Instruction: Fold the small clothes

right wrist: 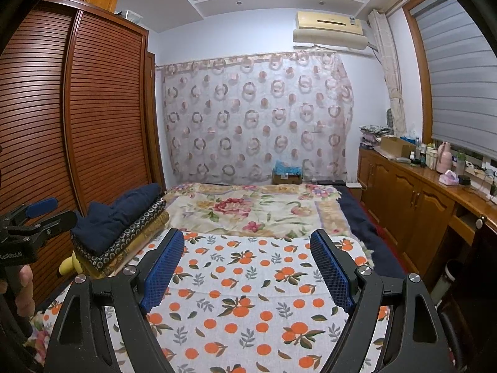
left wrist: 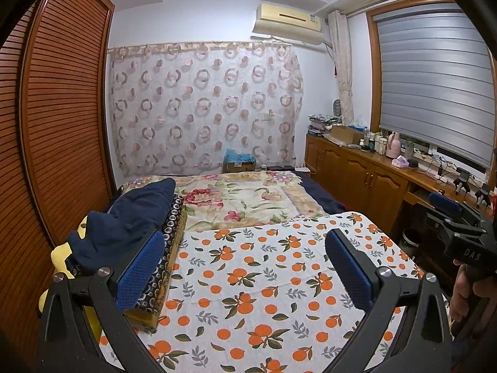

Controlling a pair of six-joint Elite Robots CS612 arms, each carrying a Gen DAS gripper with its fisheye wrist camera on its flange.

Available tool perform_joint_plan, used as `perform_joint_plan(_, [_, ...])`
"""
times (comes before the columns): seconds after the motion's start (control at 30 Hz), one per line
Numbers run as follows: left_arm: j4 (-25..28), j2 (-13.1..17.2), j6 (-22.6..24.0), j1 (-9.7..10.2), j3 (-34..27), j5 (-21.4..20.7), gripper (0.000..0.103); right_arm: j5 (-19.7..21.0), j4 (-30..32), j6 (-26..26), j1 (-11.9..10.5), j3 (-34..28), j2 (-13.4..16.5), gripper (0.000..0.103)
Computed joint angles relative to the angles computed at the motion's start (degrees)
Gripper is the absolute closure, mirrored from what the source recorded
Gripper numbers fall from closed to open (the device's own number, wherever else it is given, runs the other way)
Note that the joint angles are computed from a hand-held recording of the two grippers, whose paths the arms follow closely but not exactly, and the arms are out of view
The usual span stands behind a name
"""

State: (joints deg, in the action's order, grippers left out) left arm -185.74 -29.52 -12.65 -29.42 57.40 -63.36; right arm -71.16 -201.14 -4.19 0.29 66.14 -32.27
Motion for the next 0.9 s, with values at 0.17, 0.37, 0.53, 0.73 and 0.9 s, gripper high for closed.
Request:
perform_joint_plan(0.17, [-0.09, -0.24, -0.08, -0.02, 0.51, -0.05, 0.000, 0.15, 0.23, -0.05, -0.13, -0.32, 0.11, 0.018])
perform_joint_plan(0.37, [-0.10, -0.20, 0.02, -0.01, 0.43, 0.00, 0.000, 0.24, 0.16, -0.15, -0.19, -0.35, 0.15, 0.018])
perform_joint_plan(0.53, [0.00, -0.09, -0.01, 0.04, 0.22, -0.12, 0.000, 0.40, 0.30, -0.19, -0.27, -0.49, 0.20, 0.018])
perform_joint_plan(0.73, [-0.04, -0.19, 0.05, 0.01, 0.39, -0.05, 0.000, 0.46, 0.42, -0.27, -0.31, -0.50, 0.19, 0.018])
perform_joint_plan(0.9, [-0.06, -0.14, 0.06, 0.03, 0.31, -0.07, 0.000, 0.82, 0.60, -0.38, -0.51, -0.67, 0.23, 0.018])
